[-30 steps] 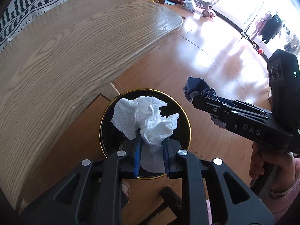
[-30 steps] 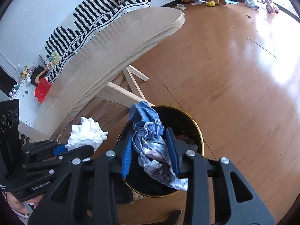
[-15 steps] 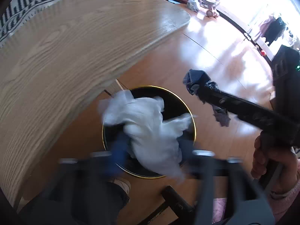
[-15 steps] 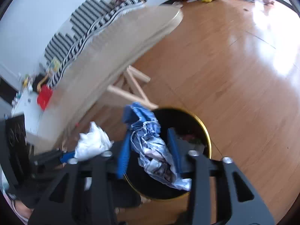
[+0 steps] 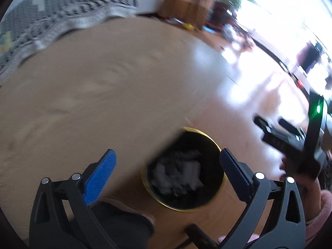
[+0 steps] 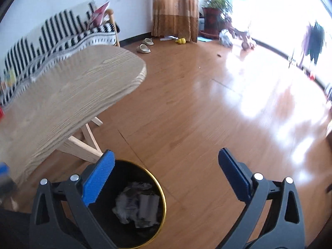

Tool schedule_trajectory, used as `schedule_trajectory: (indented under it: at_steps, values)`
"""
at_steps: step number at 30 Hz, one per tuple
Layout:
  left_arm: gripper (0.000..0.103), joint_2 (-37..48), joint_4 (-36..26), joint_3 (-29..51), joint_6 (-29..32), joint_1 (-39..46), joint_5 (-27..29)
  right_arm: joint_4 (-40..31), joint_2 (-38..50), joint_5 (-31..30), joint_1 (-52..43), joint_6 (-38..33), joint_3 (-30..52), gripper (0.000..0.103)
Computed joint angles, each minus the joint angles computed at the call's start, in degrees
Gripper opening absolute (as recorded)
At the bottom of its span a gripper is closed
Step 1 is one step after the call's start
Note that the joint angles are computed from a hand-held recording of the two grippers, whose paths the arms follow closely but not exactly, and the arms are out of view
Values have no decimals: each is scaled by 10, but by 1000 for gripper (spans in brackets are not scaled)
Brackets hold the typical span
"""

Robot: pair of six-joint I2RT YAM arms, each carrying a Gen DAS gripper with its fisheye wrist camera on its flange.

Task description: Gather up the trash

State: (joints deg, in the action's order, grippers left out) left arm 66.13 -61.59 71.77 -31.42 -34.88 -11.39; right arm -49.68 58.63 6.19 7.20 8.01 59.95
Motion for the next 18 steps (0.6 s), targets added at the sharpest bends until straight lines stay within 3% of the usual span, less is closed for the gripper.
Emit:
schedule_trajectory:
  at_steps: [3, 8, 11, 15, 18]
  values:
    - [97, -30, -38, 35, 36, 101, 4, 5, 44, 4, 53, 35, 48, 97]
    - [97, -52, -76, 94, 131, 327, 87, 0, 158, 85, 222, 104, 184, 97]
    - [97, -56, -82, 99, 222, 474, 141, -2, 236, 94, 302, 124, 269, 97]
    - [97, -49, -68, 91, 332, 641, 202, -29, 386, 117, 400, 143, 444, 97]
    - [97, -49, -16, 61, 387, 749, 214, -71, 527, 138, 459, 159, 621, 97]
